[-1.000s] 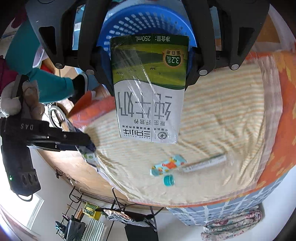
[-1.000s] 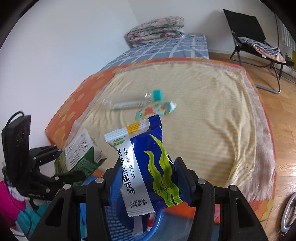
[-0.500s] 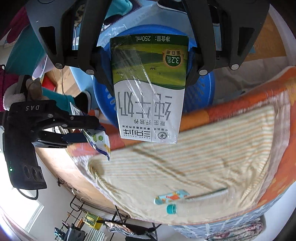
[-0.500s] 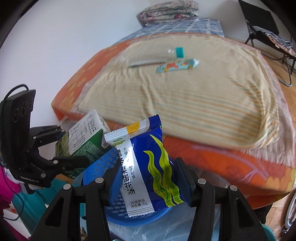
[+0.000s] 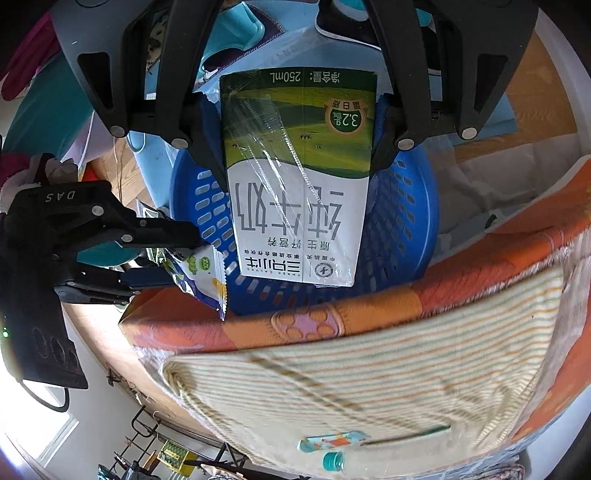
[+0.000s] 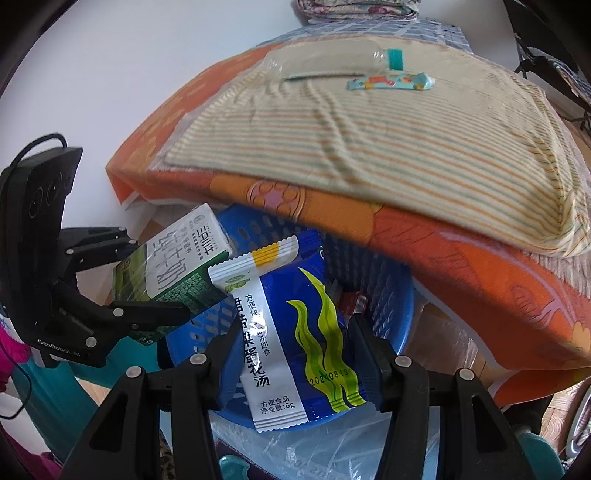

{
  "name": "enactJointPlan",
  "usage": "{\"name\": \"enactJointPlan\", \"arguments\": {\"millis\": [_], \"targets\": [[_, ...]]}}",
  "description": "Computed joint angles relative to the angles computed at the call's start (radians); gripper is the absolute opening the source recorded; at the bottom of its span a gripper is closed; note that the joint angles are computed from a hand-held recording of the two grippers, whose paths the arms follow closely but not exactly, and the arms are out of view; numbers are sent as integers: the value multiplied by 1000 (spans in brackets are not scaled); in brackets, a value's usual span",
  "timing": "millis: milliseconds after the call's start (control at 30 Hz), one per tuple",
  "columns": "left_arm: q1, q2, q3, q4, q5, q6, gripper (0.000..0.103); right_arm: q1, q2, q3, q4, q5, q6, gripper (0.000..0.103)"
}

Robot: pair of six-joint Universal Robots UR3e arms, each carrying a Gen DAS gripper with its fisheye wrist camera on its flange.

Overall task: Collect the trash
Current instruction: 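Carry milk carton and blue packet over the blue basket and open both tools, then move both tools back over the bed toward the plastic bottle and tube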

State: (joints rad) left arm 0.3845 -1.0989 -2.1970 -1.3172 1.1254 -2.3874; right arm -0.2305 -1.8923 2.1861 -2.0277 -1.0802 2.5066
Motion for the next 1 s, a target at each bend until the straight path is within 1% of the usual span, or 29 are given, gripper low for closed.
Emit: {"name": "enactJointPlan", "arguments": {"millis": [233, 267, 667, 700, 767, 833, 1000], "targets": [[11, -19, -8, 9, 13, -3, 64, 24, 20, 12, -35, -29, 20, 57], [12, -19, -9, 10, 15, -3, 64, 37, 34, 16, -57, -32, 36, 57], [-7, -53, -7, 59, 25, -36, 64, 45, 78, 11, -108, -40, 71, 60], [-11, -57, -5, 65, 28, -42, 64, 48, 83, 10, -114, -41, 75, 61], [-13, -68, -3, 69, 33, -48, 64, 51, 88, 10, -126, -45, 84, 66], [-15, -73, -3, 72, 36, -52, 64, 52, 87, 13, -139, -48, 93, 74], [-16, -71, -4, 76, 34, -53, 64, 56, 85, 14, -165, -62, 110, 81]]}}
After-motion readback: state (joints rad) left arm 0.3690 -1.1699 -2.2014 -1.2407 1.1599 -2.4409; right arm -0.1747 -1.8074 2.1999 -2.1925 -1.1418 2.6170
